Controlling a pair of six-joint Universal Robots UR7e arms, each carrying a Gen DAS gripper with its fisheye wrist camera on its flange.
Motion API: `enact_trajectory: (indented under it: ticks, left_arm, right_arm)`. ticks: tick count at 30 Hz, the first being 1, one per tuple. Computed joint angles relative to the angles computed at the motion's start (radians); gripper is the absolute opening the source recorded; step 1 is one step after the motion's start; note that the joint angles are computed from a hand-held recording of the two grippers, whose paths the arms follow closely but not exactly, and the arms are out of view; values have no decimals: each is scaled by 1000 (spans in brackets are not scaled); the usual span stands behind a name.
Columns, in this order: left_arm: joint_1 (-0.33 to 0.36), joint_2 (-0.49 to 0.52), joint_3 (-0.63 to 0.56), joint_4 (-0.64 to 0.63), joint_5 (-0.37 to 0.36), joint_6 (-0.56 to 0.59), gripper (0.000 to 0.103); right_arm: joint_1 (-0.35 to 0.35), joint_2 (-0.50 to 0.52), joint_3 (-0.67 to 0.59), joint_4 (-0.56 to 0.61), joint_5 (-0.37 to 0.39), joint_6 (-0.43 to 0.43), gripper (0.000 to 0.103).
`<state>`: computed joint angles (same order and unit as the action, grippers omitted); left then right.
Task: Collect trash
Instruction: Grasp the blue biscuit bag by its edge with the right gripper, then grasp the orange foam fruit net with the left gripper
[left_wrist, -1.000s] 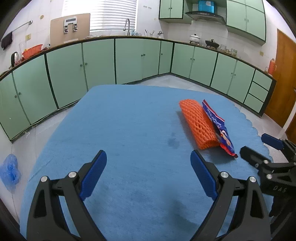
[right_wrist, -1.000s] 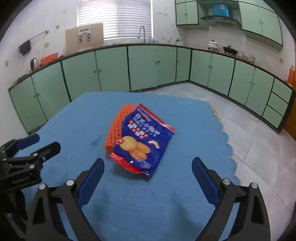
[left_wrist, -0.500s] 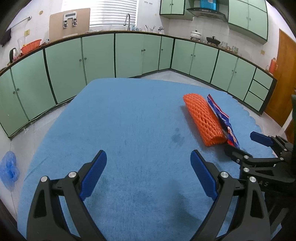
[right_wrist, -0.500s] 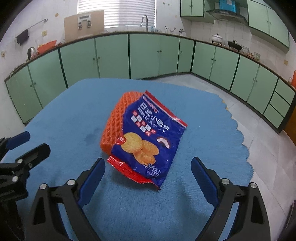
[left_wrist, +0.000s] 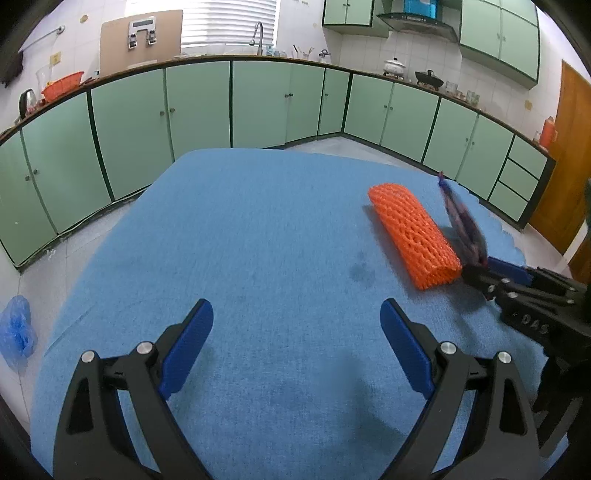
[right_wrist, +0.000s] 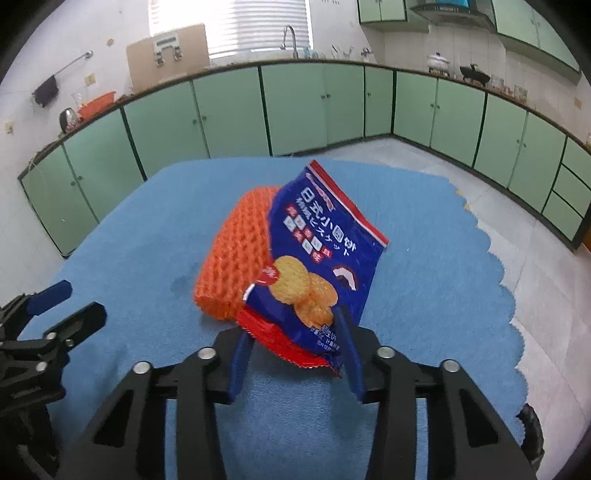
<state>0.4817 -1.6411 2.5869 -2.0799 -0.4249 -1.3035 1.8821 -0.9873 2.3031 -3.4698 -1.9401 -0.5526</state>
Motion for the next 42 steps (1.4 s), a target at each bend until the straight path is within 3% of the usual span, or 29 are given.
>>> enact_trajectory:
  ticks: [5,12,22,30,39,42]
  left_arm:
    - [-8,25,1,-46,-1,12,89]
    - [6,124,-3,-285,-14,165,89]
    - [55,328,-69,-651,-28,422,89]
    - [74,372,-82,-697,-37,438,89]
    - [134,435,-124,-836,-100,559,89]
    - [152,475,-154,-828,-99,571,89]
  right_arm:
    - [-16,-38,25,-22,22,-21,23]
    - [-50,-82,29,-14,42,-10,9]
    - [-63,-88,-5,34,21,-11,9]
    - [-78,-87,-29,72,56,-3,7]
    - [-109,-111,-9,39,62,-22,5]
    - [-118,-113,-8,43,61,-21,5]
